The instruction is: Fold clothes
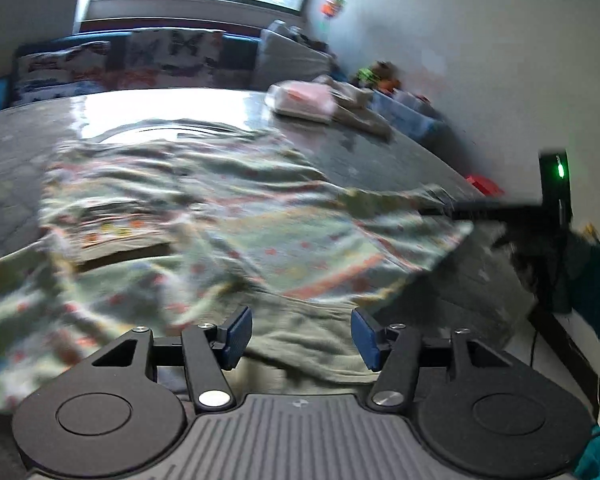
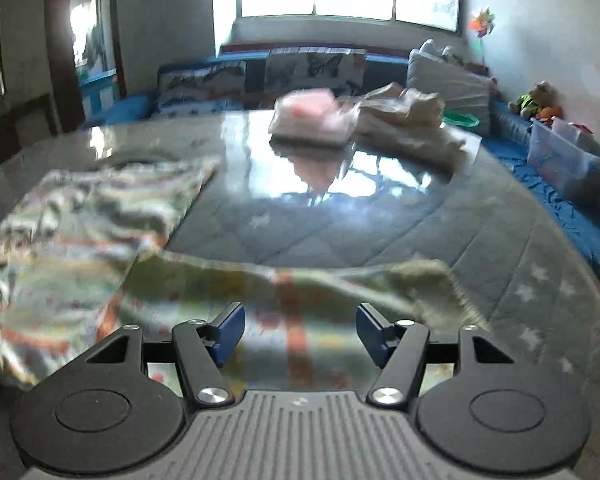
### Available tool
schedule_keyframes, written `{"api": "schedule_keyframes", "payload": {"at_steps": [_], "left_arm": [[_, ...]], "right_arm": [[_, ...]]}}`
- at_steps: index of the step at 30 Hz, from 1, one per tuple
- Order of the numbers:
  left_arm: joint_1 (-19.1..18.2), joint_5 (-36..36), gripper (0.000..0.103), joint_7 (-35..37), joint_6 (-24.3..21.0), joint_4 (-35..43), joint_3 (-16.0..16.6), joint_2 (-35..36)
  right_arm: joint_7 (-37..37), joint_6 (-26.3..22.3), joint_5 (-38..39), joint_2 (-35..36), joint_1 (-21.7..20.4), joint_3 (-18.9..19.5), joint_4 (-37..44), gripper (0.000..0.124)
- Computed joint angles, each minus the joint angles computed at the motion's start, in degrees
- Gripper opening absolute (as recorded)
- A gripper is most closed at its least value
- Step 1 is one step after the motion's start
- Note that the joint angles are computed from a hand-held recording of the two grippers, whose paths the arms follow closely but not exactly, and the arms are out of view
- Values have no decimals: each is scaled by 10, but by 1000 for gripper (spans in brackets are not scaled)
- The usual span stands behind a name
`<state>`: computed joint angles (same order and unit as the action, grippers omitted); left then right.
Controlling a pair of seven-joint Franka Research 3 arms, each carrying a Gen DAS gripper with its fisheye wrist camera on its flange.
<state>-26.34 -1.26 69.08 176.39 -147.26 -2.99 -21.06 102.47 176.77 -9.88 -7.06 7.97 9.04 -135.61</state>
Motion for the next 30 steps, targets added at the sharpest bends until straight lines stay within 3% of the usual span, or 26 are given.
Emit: {"api": "schedule_keyframes", "payload": {"at_steps": [1, 5, 10, 11, 15, 17, 22, 25, 28, 30], "left_arm": [[14, 8, 58, -16, 2, -6, -8, -6], [-17, -17, 61, -3, 1, -17, 24, -9], [-38, -37, 61, 12, 22, -35, 47, -29], [-25, -32, 61, 3, 31, -44, 38, -39], [125, 13, 59, -97, 33, -68, -70, -78], [160, 30, 59, -126, 22, -69, -86, -83], [193, 73, 32, -169, -1, -62, -96, -64], [257, 132, 9, -213, -33, -63, -153, -79], [298, 186, 5, -247, -68, -63, -192, -102], [297, 201, 5, -262, -80, -63, -188, -108]], "right_arm": [[13, -5, -17, -2, -9, 8, 0, 64], [64, -22, -83, -8, -30, 30, 1, 68], [-61, 2, 16, -18, 55, -17, 5, 75], [-97, 7, 46, -17, 77, -28, 8, 75], [-283, 4, 224, 1, 191, -84, 30, 77], [-365, 2, 299, 12, 226, -96, 42, 78], [-397, -17, 331, 37, 212, -61, 65, 78], [-362, -30, 288, 45, 185, -33, 67, 78], [-324, -40, 245, 47, 165, -19, 65, 79], [-357, -47, 287, 44, 166, -22, 63, 81]]}}
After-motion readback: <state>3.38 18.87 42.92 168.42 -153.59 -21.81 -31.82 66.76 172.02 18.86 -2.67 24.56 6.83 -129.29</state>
